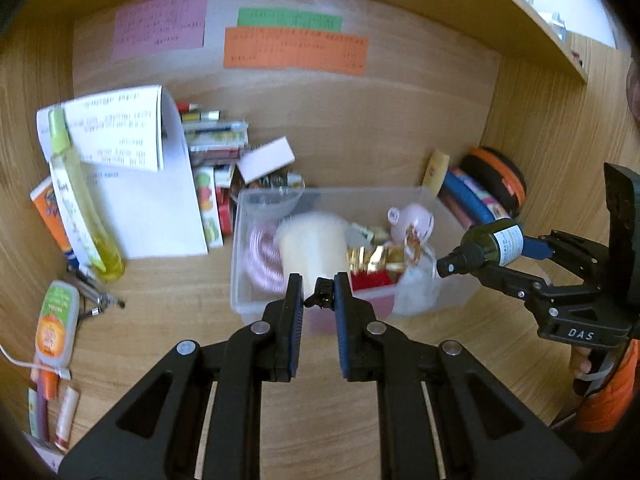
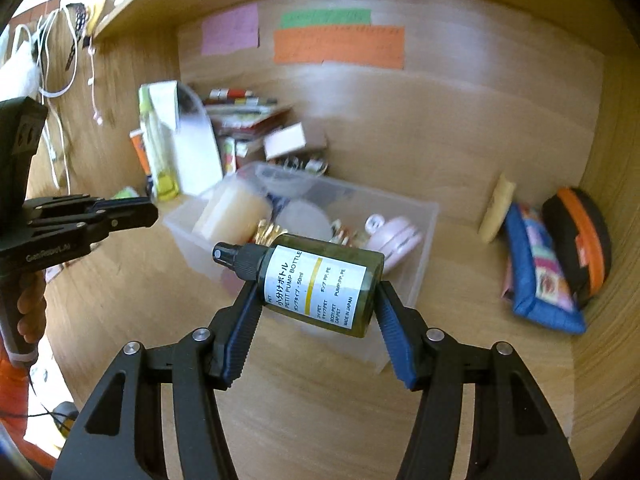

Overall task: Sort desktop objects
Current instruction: 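Lift the green bottle with the right tool and carry it over the box, then lower the green bottle into the box and open the right tool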

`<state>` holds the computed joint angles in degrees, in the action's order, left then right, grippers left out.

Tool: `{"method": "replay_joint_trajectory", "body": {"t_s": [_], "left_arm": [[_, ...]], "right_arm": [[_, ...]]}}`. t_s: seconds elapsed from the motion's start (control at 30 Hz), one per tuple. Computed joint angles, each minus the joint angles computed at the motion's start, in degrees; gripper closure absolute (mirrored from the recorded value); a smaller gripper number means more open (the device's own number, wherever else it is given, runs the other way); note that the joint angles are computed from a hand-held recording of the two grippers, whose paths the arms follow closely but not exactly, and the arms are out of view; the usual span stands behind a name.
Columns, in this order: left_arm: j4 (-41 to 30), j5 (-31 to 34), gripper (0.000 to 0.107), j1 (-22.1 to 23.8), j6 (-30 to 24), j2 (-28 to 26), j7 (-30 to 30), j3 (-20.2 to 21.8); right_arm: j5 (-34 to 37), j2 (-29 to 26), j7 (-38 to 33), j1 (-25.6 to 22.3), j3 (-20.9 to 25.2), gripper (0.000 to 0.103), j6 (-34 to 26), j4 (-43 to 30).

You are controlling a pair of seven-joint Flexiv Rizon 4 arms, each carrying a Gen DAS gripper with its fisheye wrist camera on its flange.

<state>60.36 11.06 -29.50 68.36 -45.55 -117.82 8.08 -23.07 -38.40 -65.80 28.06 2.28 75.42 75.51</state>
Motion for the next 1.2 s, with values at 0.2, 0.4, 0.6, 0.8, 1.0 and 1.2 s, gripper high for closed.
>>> {"method": "replay_joint_trajectory", "body": {"t_s": [0.2, 0.4, 0.6, 0.8, 1.0, 1.2], "left_arm": [[-6.4, 2.34, 0.093, -0.94, -3.19, -2.0, -2.68, 3.11], [-12.98, 2.82, 0.093, 0.73, -6.5, -4.82, -1.33, 1.77], [-9.1, 2.83, 0.093, 1.67, -6.14, -3.43, -3.4, 1.59], [3.49, 4.4, 0.093, 1.43, -2.89, 2.53, -5.83, 2.18], [13.72, 3.56, 0.093, 2.05, -3.82, 6.88, -6.27, 0.15], [19.67, 2.33, 0.086, 2.06, -3.66, 8.75, -5.34, -2.08]], "right_arm": [[0.54, -3.33, -1.74, -0.73, 0.4, 0.049, -1.82, -7.17], [3.35, -7.65, -5.0, -1.56, 2.41, 0.049, -5.28, -16.03], [5.8, -11.44, -7.48, -1.22, 2.83, 0.049, -9.69, -22.45], [9.67, -14.96, -8.95, -1.53, 3.84, 0.049, -13.95, -27.9], [11.33, -17.17, -7.99, -1.14, 2.87, 0.049, -16.81, -31.37], [10.76, -19.27, -5.82, 0.03, 0.92, 0.049, -19.16, -34.17]]}}
